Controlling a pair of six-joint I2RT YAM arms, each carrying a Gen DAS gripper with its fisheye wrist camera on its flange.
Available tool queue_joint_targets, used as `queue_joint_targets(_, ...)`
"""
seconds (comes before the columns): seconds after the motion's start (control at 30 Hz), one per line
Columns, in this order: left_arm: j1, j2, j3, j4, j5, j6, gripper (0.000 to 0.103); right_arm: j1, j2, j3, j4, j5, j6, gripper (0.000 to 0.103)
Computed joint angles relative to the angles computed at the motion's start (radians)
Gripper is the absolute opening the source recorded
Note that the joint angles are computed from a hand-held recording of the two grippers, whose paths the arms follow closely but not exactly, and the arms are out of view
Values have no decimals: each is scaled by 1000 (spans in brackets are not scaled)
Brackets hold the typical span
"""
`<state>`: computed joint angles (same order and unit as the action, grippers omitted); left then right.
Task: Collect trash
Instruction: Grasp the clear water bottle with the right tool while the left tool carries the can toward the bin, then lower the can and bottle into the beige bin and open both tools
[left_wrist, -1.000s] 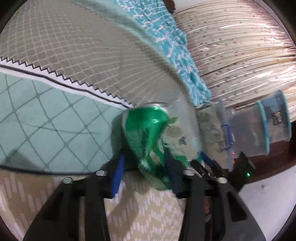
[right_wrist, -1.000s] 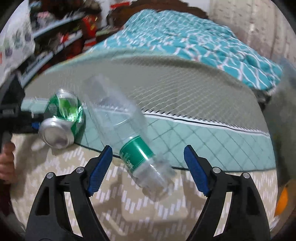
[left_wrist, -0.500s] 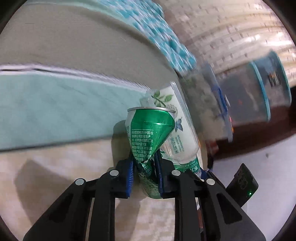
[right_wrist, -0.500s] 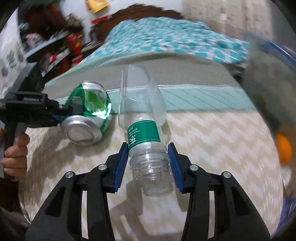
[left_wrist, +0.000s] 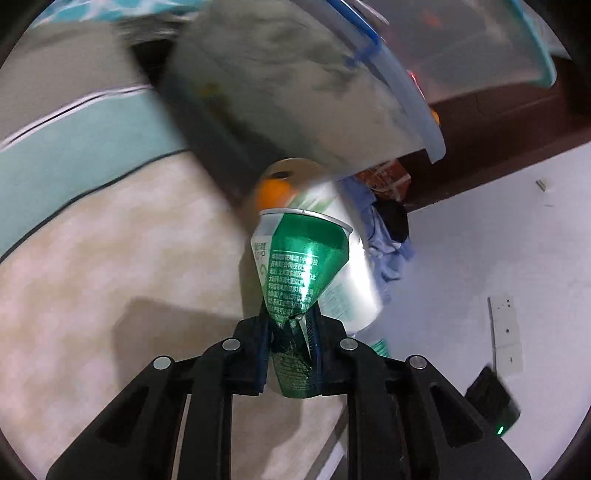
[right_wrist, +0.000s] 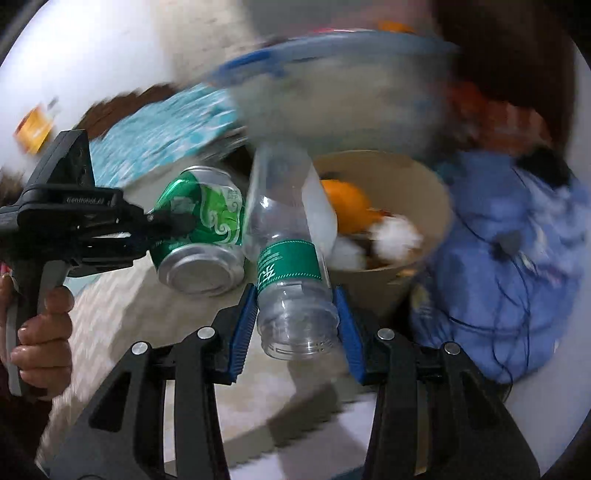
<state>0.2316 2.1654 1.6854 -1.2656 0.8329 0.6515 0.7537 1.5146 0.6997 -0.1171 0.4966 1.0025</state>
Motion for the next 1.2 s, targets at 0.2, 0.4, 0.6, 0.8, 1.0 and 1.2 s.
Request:
queue_joint_targets(0.2,-238,11,14,254,-124,-295,44,-141,52,12,70,-78,0,47)
queue_joint_targets(0.4,-236,39,39,254,-145,-329,61,-49,37,-1,83,58,14,63)
queue_joint_targets(0.6,-61,-34,19,131,-49,-134,66,142,33,15,17,250,132,65)
queue_joint_targets(0.8,133,-157,-153,55,-65,165,71,295,116,93,-12,281,230,66)
queue_joint_targets(1.0,369,-177,-271,-56,-129,505,71,354,89,130,-214,400,431,66)
queue_joint_targets(1.2,556,-158,-337,-87,-115,736,71,396,71,189,-400,446,585,66)
